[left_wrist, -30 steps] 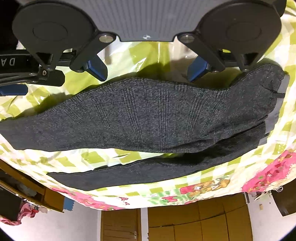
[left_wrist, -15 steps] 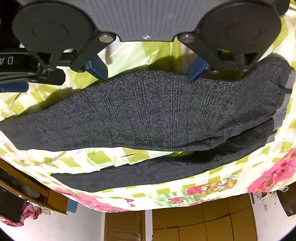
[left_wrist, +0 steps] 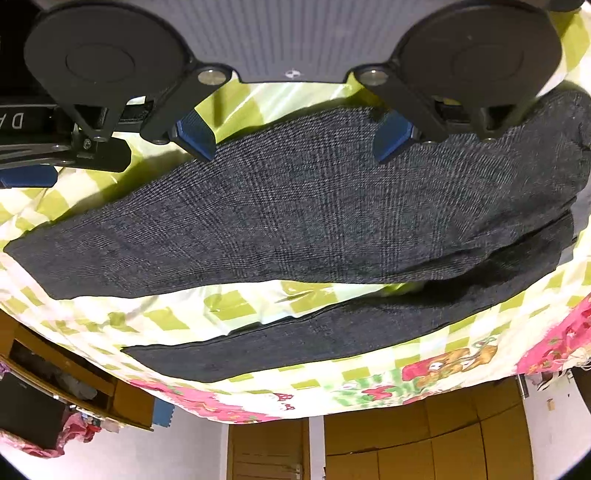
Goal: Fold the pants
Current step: 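Grasp the hem of one trouser leg with the right gripper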
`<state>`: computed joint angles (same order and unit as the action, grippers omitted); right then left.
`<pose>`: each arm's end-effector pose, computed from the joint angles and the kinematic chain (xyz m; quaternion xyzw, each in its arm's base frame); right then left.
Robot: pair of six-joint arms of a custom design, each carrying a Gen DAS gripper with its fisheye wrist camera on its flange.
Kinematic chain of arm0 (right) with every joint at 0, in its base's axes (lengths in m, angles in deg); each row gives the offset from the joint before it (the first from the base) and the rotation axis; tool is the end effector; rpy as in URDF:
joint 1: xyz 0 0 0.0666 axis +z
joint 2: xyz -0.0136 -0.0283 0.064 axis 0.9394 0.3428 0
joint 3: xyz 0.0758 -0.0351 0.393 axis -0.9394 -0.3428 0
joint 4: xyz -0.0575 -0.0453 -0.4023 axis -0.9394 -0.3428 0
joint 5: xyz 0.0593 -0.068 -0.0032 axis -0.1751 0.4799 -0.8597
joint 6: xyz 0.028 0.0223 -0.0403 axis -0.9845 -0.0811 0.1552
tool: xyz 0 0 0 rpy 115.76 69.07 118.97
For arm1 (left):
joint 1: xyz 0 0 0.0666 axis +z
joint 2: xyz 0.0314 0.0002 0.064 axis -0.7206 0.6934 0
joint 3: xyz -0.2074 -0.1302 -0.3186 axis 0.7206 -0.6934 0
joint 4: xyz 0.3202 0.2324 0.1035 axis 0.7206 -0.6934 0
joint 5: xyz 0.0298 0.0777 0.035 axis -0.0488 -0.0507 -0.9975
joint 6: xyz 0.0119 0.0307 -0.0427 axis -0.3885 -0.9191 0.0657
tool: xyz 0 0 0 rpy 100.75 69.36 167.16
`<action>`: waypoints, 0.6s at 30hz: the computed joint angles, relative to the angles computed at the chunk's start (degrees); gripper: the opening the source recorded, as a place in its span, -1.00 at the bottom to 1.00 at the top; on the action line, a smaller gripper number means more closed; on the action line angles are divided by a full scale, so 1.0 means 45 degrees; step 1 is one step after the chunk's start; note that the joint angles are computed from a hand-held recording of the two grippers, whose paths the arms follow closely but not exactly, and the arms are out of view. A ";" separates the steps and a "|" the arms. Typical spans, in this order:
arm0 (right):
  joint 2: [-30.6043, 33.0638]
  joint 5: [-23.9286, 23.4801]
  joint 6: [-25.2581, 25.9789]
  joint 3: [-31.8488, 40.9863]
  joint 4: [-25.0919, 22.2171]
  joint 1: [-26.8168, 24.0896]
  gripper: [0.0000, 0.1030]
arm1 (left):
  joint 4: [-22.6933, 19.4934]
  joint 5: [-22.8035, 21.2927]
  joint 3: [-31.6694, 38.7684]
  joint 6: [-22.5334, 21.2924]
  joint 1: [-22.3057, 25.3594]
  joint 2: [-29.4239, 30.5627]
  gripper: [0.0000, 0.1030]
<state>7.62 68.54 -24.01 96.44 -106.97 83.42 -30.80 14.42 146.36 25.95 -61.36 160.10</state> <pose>0.5900 0.1432 0.4442 -0.0112 0.9358 0.1118 0.3342 0.5915 -0.1577 0.4369 0.0465 0.9329 -0.0163 0.3567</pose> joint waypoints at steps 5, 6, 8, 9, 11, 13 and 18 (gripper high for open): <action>0.0117 -0.0118 0.0069 0.0155 -0.0016 -0.0179 0.92 | -0.0140 -0.0079 0.0440 -0.0162 -0.0128 0.0302 0.98; 0.0146 -0.0147 0.0077 0.0193 -0.0020 -0.0219 0.92 | -0.0176 -0.0078 0.0546 -0.0194 -0.0151 0.0372 0.98; 0.0192 -0.0208 0.0081 0.0255 -0.0021 -0.0306 0.92 | -0.0229 -0.0081 0.0765 -0.0306 -0.0202 0.0516 0.98; 0.0211 -0.0235 0.0112 0.0284 -0.0013 -0.0356 0.92 | -0.0255 -0.0079 0.0886 -0.0386 -0.0231 0.0597 0.98; 0.0257 -0.0268 0.0176 0.0350 0.0034 -0.0462 0.92 | -0.0320 -0.0091 0.1156 -0.0514 -0.0301 0.0783 0.98; 0.0315 -0.0278 0.0154 0.0430 0.0062 -0.0571 0.92 | -0.0427 -0.0129 0.1486 -0.0573 -0.0385 0.1008 0.98; 0.0466 -0.0367 0.0140 0.0606 0.0062 -0.0824 0.92 | -0.0601 -0.0122 0.2085 -0.0749 -0.0531 0.1444 0.98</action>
